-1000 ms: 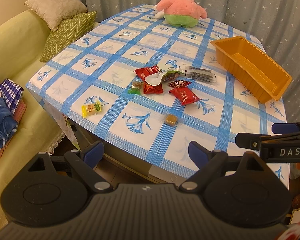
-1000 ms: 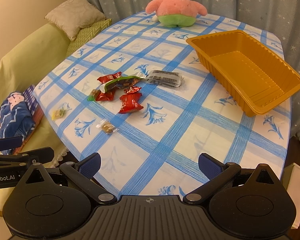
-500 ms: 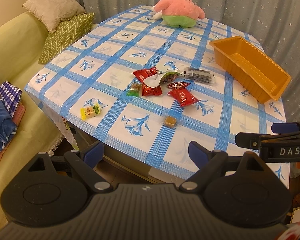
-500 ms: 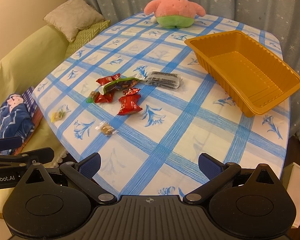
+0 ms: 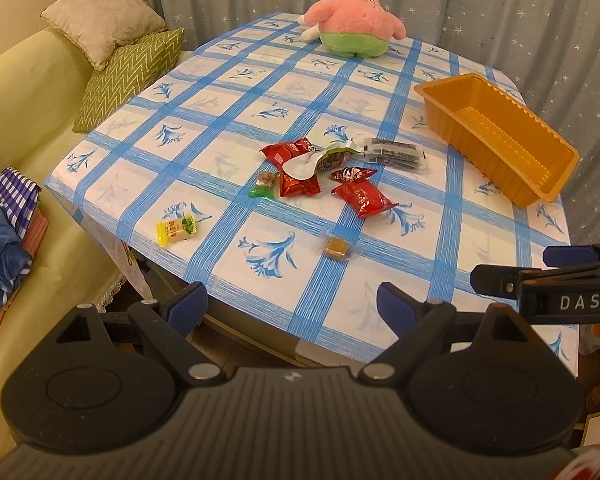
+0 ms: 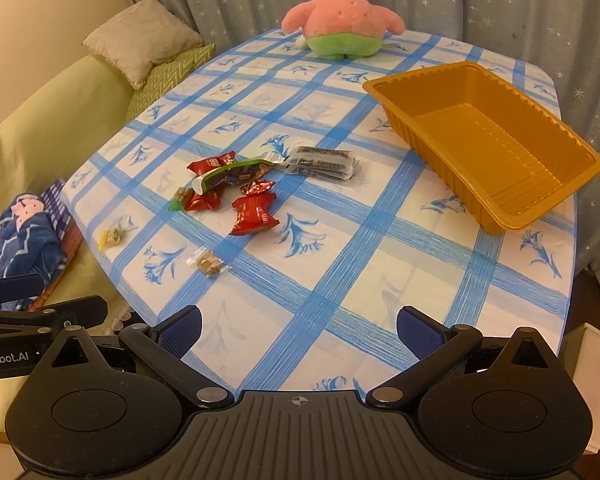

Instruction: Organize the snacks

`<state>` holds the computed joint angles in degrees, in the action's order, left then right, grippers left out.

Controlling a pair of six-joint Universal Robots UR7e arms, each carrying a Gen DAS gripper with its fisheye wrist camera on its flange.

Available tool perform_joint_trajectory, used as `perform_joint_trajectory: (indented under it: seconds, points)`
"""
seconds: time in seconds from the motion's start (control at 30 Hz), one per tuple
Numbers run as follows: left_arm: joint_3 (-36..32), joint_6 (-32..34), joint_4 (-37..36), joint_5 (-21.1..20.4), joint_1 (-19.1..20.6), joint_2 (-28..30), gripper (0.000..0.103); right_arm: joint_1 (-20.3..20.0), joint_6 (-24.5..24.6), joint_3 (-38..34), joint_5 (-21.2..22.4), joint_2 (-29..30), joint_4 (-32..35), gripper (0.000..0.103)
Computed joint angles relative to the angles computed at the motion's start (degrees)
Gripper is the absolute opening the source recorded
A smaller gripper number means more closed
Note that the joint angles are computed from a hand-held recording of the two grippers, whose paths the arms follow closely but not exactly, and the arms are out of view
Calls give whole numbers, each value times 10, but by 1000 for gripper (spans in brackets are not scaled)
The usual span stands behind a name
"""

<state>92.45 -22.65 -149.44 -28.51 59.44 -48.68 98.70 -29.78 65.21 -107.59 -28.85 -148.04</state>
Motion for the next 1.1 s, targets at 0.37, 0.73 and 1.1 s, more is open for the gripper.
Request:
perform_joint_trajectory:
  seconds: [0.37, 0.73, 1.1]
  points:
    - [-1, 1, -1, 0, 0, 1, 91, 0, 0, -4, 0, 2, 2, 103]
    - [-1, 0, -1, 0, 0, 1, 91, -1, -1, -7, 0, 4, 3, 103]
    - [-2, -2, 0, 0, 0, 2, 91, -1, -1, -13, 0, 8, 4, 103]
